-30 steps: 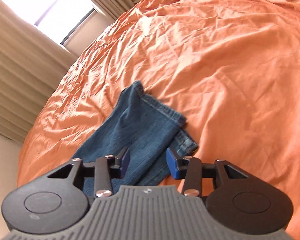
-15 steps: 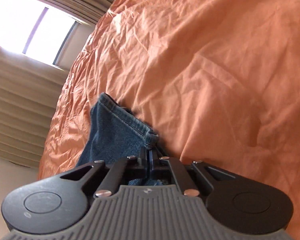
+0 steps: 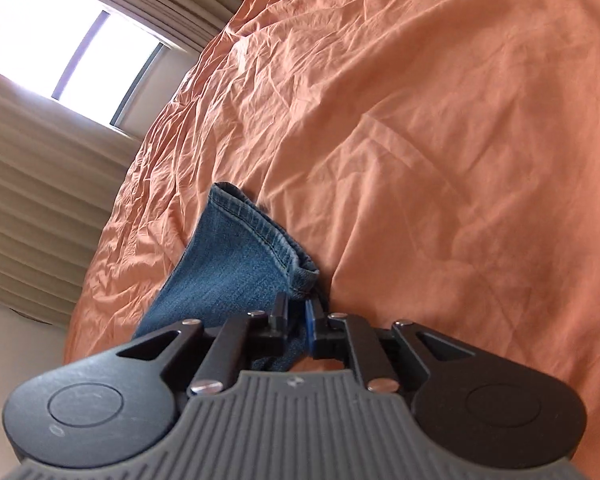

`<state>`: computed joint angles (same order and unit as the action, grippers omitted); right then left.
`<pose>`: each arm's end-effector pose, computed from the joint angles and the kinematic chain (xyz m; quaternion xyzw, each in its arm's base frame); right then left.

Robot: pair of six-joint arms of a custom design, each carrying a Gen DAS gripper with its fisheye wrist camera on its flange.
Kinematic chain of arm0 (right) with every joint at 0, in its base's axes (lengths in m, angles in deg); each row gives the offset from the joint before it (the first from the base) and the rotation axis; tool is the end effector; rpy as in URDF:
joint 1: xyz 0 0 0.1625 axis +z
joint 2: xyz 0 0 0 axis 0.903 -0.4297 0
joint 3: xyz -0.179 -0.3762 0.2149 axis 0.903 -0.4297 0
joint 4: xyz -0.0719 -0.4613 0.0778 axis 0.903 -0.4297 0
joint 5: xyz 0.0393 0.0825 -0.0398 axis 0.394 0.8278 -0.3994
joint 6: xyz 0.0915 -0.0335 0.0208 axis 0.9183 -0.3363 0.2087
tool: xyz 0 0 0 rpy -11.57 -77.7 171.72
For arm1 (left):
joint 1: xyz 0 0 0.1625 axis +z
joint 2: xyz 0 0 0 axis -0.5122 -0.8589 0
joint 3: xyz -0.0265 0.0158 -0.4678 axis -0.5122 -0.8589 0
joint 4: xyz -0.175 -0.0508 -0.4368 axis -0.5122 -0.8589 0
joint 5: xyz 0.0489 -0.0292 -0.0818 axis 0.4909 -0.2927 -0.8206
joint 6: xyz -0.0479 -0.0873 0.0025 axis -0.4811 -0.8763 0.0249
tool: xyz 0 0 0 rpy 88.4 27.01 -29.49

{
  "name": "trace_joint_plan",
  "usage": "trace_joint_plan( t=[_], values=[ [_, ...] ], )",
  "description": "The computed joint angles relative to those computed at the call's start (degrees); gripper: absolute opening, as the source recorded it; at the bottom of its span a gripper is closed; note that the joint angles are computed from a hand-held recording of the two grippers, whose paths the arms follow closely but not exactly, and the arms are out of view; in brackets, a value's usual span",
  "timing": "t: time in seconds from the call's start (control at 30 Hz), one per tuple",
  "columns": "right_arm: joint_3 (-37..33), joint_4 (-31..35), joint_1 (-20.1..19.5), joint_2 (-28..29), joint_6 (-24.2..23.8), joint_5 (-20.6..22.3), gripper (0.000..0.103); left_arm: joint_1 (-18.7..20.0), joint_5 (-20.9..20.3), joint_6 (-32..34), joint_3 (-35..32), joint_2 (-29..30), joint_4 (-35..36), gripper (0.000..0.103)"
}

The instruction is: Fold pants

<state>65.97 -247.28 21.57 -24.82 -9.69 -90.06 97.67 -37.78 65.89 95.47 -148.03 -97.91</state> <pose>0.0552 -0.8201 0.3098 -0.2102 -0.8780 0.4264 0.0564 -0.1068 -0.7826 0.3938 0.1173 0.8819 -0.2663 0.3709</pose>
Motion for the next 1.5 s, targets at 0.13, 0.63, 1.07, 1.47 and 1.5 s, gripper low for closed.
trace_joint_plan(
  t=[0.13, 0.63, 1.07, 1.47, 1.5],
  values=[
    [1.8, 0.7, 0.6, -1.4, -0.6, 0.0, 0.031, -1.5, -0.1, 2.7, 3.9, -4.2, 0.8, 0.053],
    [2.7, 2.4, 2.4, -0.4, 0.1, -2.8, 0.031, -4.2, 6.2, 9.5, 16.8, -14.5, 15.6, 0.06],
    [1.0, 4.7, 3.2, 0.6, -2.1, -6.2, 0.031, -0.6, -1.5, 13.2, 16.5, -10.4, -15.6, 0.074],
    [1.1, -0.2, 1.1, 1.6, 4.3, -1.8, 0.034, -0.5, 2.7, 0.1, 13.7, -8.2, -6.4, 0.026],
    [1.5, -1.3, 0.8, 1.5, 5.4, -1.0, 0.034, -1.2, 4.7, 1.7, 14.2, -8.0, -7.1, 0.02]
  ],
)
